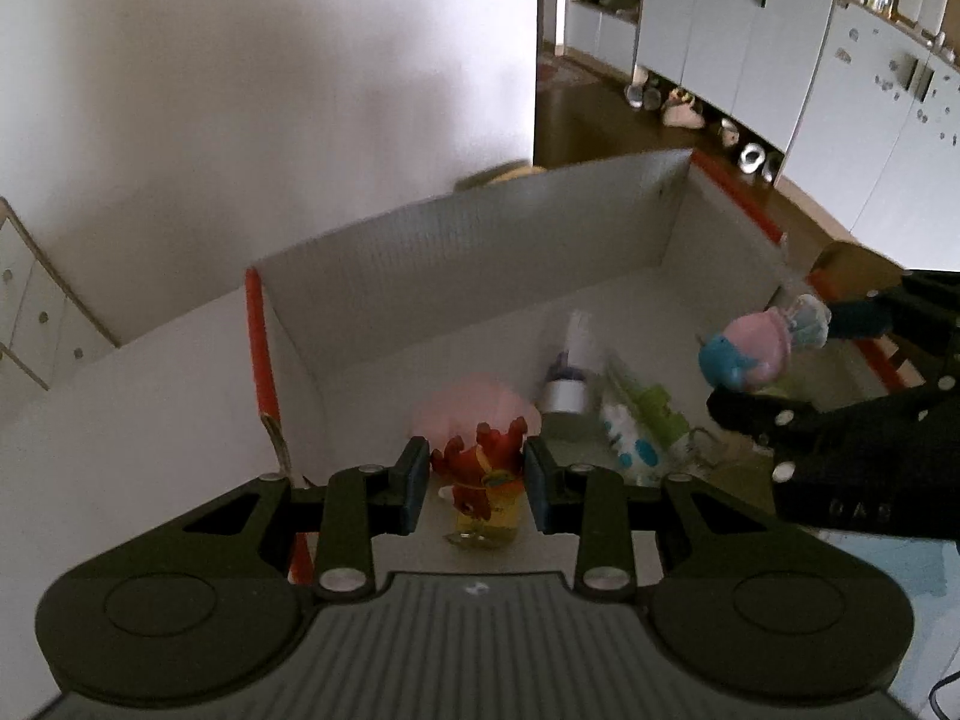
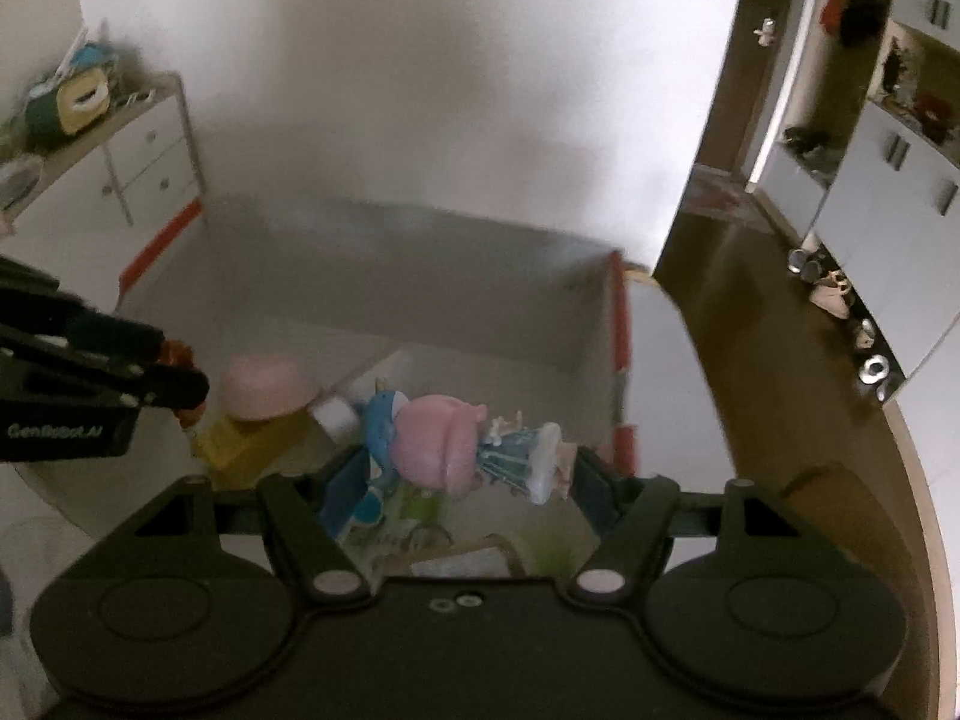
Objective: Organize rigid objects
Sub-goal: 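Lower both held toys into the red box and open both tools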
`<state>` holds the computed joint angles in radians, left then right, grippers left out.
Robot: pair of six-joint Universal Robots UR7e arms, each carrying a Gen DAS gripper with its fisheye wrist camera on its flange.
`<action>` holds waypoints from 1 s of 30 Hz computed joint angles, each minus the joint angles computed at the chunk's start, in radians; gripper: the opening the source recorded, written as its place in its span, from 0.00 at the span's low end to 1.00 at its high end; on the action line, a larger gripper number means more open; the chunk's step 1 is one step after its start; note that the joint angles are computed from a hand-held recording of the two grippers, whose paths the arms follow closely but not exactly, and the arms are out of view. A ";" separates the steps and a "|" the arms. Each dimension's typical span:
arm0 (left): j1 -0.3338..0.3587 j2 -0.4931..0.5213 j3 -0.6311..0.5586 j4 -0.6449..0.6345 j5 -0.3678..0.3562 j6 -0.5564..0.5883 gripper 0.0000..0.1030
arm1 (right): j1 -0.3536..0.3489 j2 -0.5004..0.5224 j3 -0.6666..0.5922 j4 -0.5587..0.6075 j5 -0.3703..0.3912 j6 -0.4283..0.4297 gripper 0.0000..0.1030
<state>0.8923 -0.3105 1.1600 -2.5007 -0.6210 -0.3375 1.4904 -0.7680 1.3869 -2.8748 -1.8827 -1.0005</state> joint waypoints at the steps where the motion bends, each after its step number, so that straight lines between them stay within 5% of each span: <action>1: 0.002 0.005 -0.008 0.012 0.001 -0.004 0.32 | 0.000 0.005 0.002 -0.003 -0.006 -0.016 0.70; 23: 0.021 0.038 -0.050 0.087 -0.020 -0.055 0.33 | 0.011 0.005 0.018 -0.020 -0.018 -0.066 0.77; 30: -0.001 0.010 0.012 0.016 -0.017 -0.042 0.48 | 0.017 -0.037 0.068 -0.038 -0.012 -0.053 0.79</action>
